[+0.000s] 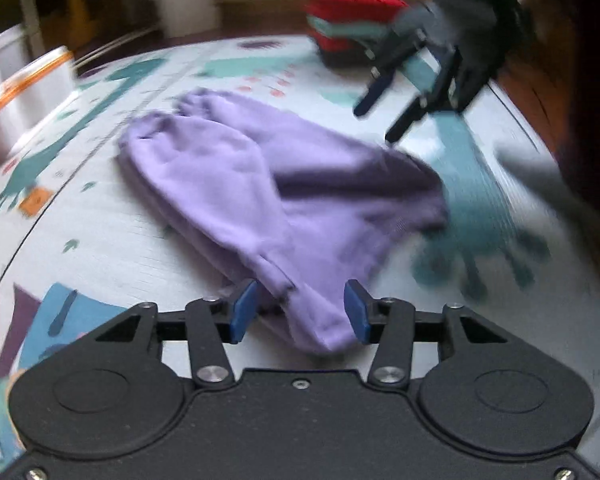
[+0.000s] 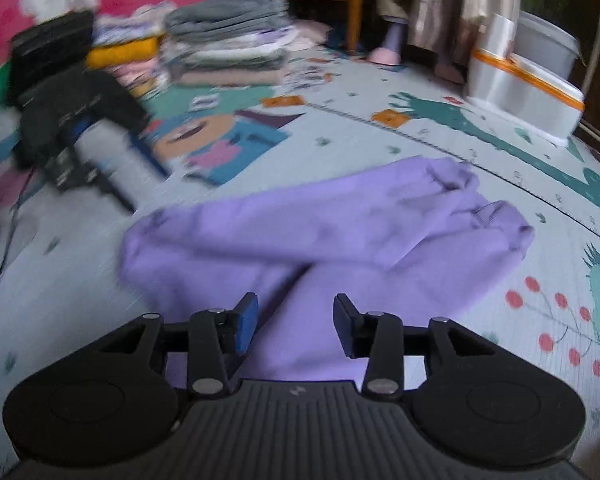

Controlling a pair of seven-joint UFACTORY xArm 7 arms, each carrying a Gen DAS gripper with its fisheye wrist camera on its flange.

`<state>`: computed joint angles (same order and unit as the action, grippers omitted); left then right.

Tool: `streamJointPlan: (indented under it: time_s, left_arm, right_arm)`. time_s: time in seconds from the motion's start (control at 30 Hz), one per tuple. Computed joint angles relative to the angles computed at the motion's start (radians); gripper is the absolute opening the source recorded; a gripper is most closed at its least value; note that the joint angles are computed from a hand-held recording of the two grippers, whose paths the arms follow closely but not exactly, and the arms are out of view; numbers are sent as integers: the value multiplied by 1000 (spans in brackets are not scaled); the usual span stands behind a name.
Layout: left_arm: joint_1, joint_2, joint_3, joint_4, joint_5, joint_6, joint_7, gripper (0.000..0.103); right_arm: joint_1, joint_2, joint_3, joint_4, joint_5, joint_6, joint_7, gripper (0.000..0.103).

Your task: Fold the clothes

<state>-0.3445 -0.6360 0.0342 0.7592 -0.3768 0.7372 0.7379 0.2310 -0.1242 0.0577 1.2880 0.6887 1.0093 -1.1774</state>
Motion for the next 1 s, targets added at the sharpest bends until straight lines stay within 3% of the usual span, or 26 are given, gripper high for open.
streamJointPlan:
  time_s: [0.1,0.23,0.37,0.5,0.6,0.73,0.9,1.0]
  left_arm:
    - [-12,-48,-9,-50,56,33,85,50]
    - [-4,-93,-54,-129,166,-1,173,50]
    - [3,-110,-92,-204,257,-132,222,51]
    - [-37,-83,-53,-218,252,-211,251,51]
    - [-66,-58,-17,-205,228,-222,282,51]
    - [-90,-29,1,-196,187,-250,302,50]
    - [-74,-16,-20,-191,168,-260,264,41]
    - [-74,-1,-22,-177,161,-258,242,38]
  right_arm:
    - [1,-86,-14,-77,-31,59,-82,46]
    - [11,-150,-28,-155,-73,72,-129,46]
    - [31,-197,-28,-233,-128,22,-209,46]
    - [63,-237,-30,-309,-159,-42,-298,46]
    - [87,-263,-36,-355,-156,-86,-344,46]
    - [110,-293,-40,-403,-141,-153,-348,45]
    - [147,-308,-61,-444,-121,-223,-386,46]
    - [150,-287,-65,-422,-123,-215,-368,44]
